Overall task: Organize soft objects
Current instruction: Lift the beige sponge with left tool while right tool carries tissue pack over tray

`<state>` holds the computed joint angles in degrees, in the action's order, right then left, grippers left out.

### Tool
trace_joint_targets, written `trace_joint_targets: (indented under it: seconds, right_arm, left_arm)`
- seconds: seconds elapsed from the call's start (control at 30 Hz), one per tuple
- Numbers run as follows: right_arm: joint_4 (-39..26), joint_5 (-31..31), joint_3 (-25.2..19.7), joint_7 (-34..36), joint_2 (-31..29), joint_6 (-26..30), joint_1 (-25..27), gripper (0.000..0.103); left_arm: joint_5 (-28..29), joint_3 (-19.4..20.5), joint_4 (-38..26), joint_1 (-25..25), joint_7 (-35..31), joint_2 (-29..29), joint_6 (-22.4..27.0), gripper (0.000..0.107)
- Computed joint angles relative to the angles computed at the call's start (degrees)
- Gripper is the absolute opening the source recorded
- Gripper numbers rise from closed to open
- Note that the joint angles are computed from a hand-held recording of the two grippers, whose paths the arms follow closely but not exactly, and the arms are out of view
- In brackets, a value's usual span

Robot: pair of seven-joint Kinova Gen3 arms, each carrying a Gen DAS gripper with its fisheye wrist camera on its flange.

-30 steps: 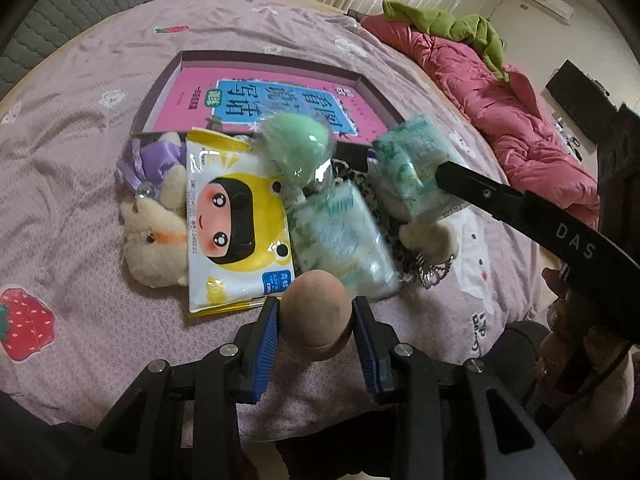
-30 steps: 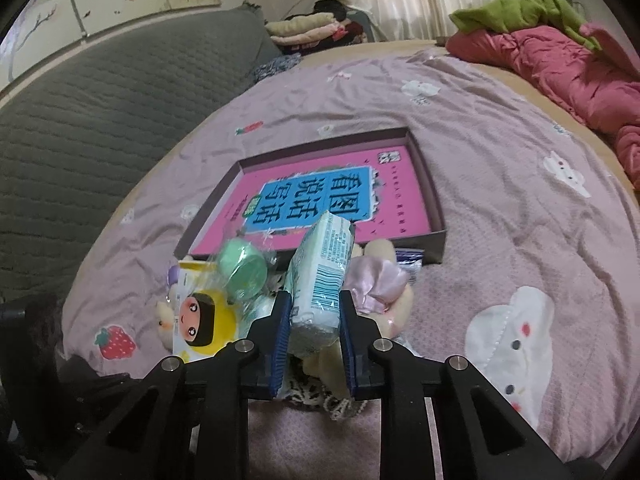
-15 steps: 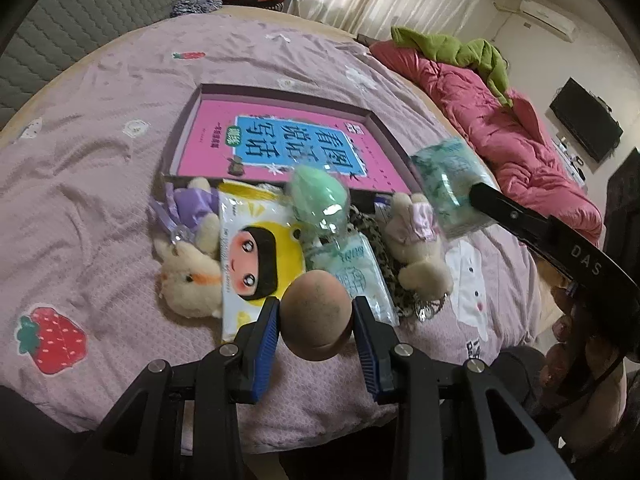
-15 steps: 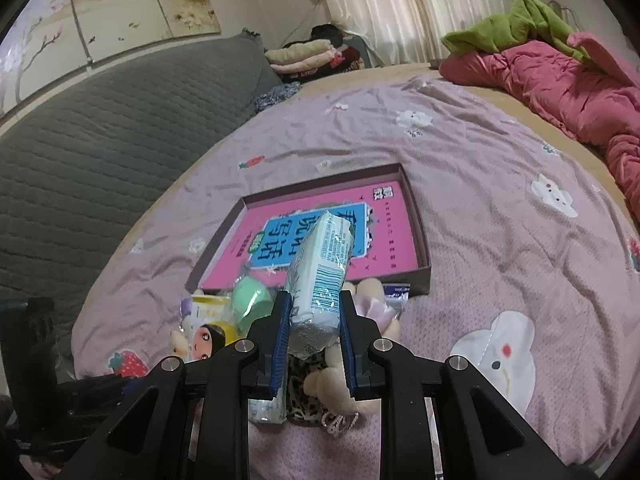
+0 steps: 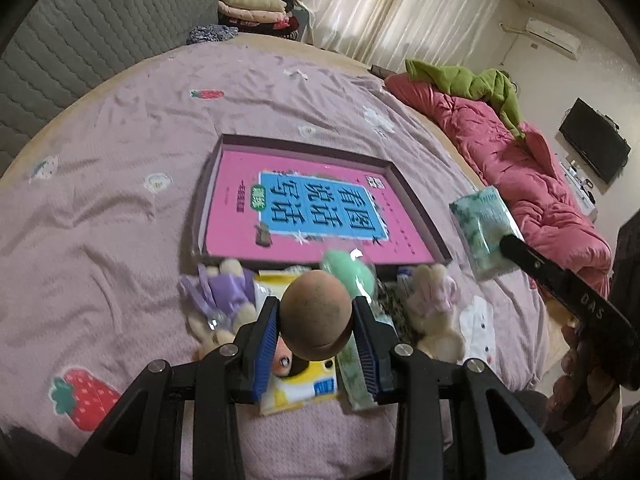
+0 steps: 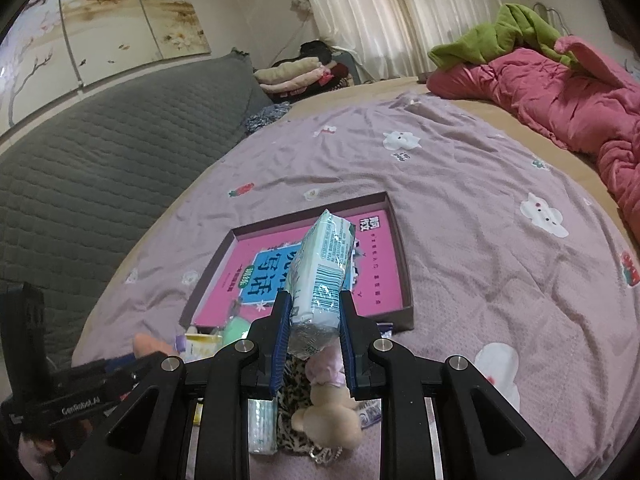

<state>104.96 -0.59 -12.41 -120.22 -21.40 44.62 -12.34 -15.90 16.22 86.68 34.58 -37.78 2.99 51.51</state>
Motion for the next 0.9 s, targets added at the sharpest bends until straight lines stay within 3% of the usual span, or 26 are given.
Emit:
trace_joint_targets:
  seconds: [0.47, 0.7, 0.9]
  right_arm:
    - [-1.86, 1.56, 0.50, -0.22, 4.87, -1.94, -0.13, 0.023]
    - [-3.94, 4.59, 0.62, -0.40, 8.17, -0.67, -0.61, 0.023]
    - [-4.64, 2.62, 2.89, 1.78, 10.88, -0.84, -1.74, 0.023]
  left_arm:
    - [-2.09, -3.32, -6.98, -0.81, -0.32, 5.04, 3.31, 0.037]
    - [-0.14, -5.20, -10.22, -1.51, -2.97, 8.55, 3.80, 0.037]
    - [1.22, -6.60, -13.39, -1.53, -5.50, 11.87, 4.73, 0.037]
